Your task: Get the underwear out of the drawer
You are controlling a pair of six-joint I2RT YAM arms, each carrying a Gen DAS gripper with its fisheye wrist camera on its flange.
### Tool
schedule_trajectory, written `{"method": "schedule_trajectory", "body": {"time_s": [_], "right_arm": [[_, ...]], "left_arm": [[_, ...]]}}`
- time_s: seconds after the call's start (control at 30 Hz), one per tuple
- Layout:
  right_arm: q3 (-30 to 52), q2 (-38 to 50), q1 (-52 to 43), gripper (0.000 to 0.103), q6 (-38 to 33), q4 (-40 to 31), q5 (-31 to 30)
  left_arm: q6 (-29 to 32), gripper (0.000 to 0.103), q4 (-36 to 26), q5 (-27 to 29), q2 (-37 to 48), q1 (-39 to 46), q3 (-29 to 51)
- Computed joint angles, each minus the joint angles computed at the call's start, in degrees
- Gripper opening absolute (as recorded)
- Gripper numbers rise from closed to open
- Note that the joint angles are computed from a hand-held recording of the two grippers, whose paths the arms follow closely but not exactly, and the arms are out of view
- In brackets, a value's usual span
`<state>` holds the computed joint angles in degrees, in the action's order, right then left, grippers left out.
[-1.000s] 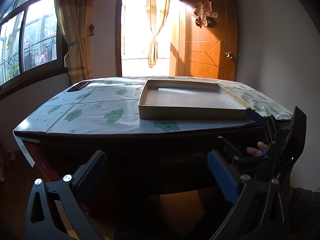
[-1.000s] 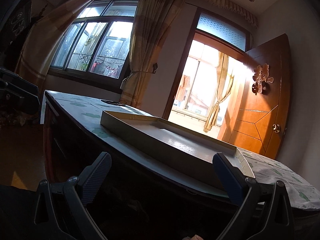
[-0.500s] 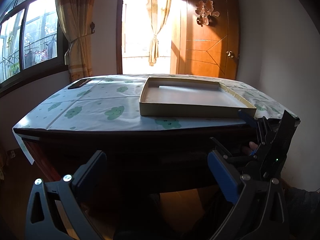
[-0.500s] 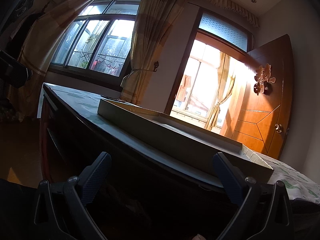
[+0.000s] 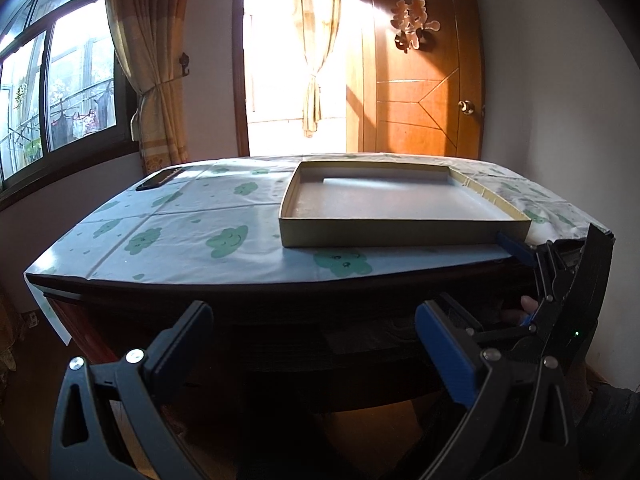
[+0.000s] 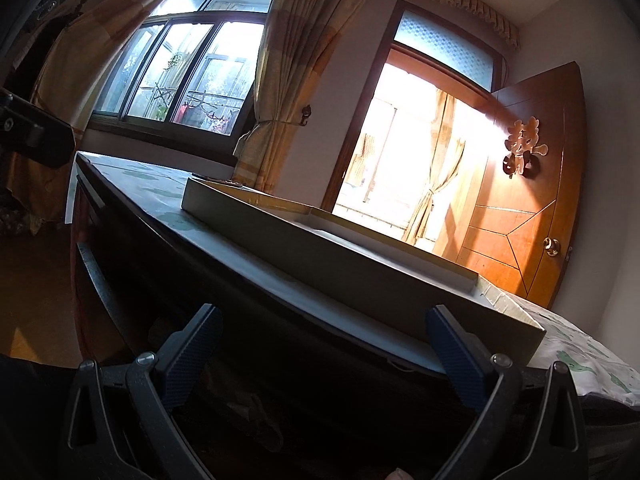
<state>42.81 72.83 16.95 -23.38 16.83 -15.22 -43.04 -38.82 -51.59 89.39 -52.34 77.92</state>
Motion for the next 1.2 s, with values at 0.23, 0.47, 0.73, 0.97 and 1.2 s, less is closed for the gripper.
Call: {"method": "schedule_trajectory", "body": {"time_s": [0.23, 0.47, 0.73, 0.97, 1.2], "right_arm": [[-0.89, -2.57, -0.1, 0.102, -0.79, -2.8, -0.04], [-1.89, -5.94, 0.15, 0.102, -1.32, -6.51, -0.15], [-2.35, -8.27, 0.29, 0.102, -1.43, -10.04, -0.11], [-3.26, -11.18, -0.52, 0.102, -0.89, -12.39, -0.92], [-3.82, -13.82, -0.84, 0.102, 0.26, -14.34, -0.85]], "left_arm": [[-0.74, 0.103, 0.13, 0.91, 0.18, 0.21, -0.84], [-1.81, 0.103, -0.5, 2.41, 0.58, 0.37, -1.45], [-2.92, 0.103, -1.25, 2.94, -0.23, 0.49, -2.53], [-3.5, 0.103, -1.92, 3.37, -0.88, 0.52, -3.16], [-3.54, 0.103, -2.1, 3.51, -0.96, 0.43, -3.19]]}}
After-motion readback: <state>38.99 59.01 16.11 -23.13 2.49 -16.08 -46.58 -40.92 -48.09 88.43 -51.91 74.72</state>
